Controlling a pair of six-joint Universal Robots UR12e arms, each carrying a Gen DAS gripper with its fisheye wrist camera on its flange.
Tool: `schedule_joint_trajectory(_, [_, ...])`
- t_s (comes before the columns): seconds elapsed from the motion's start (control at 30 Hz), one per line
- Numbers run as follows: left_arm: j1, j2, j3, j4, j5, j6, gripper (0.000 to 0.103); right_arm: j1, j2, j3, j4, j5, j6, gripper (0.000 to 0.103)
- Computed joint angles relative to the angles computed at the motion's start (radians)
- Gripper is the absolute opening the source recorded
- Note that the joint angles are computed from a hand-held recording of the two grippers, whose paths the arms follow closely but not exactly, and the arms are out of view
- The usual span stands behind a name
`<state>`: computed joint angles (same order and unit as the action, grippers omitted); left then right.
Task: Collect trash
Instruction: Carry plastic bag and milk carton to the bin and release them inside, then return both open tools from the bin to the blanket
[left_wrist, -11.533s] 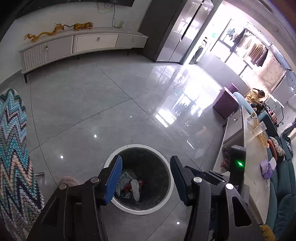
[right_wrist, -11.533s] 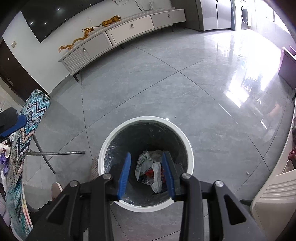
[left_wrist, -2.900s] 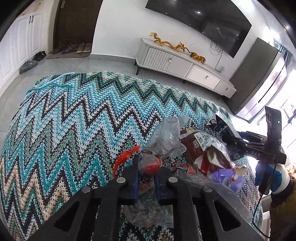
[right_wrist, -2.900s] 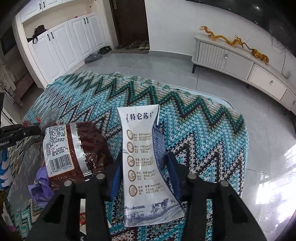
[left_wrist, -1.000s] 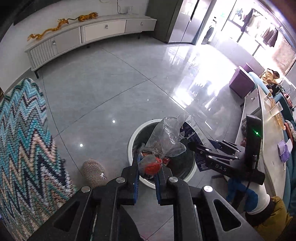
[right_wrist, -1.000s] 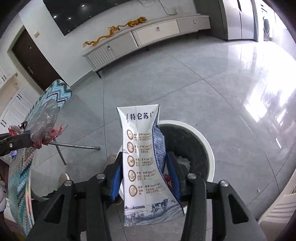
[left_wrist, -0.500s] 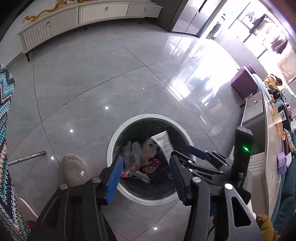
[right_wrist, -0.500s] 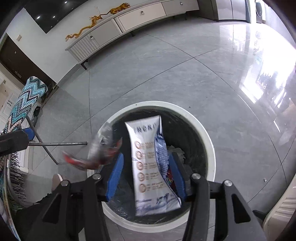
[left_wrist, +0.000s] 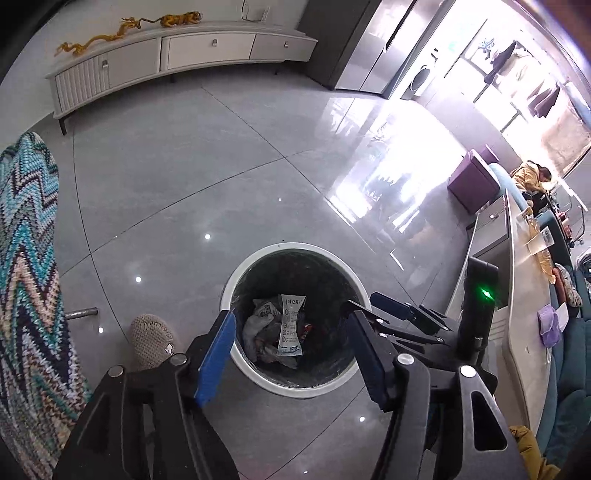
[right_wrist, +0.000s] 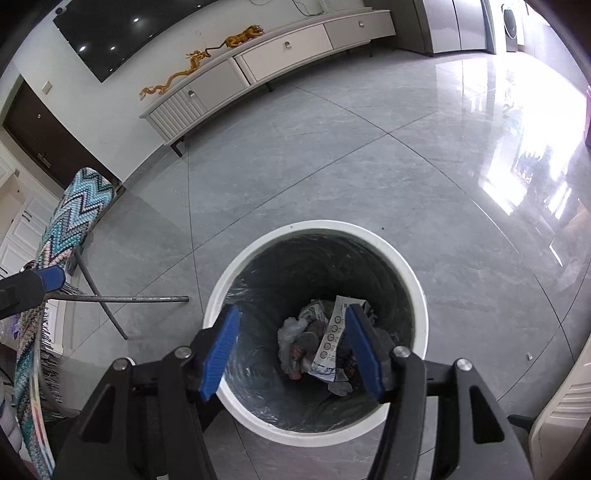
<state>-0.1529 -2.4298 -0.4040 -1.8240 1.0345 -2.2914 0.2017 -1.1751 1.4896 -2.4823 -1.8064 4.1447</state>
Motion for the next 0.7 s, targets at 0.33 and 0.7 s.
schedule_joint_trajectory(0.33, [0.075,0.107,-0.137,0.170,-0.079,0.012,0.067,0.060,0.016,-0.149,0.036,-0.141,-0.130,0.058])
schedule_joint_trajectory(0.7, [0.170,0.149,-0.161,0.280,-0.201,-0.046,0.078,0.130,0.067,-0.349,0.081,-0.263,-0.253,0.058])
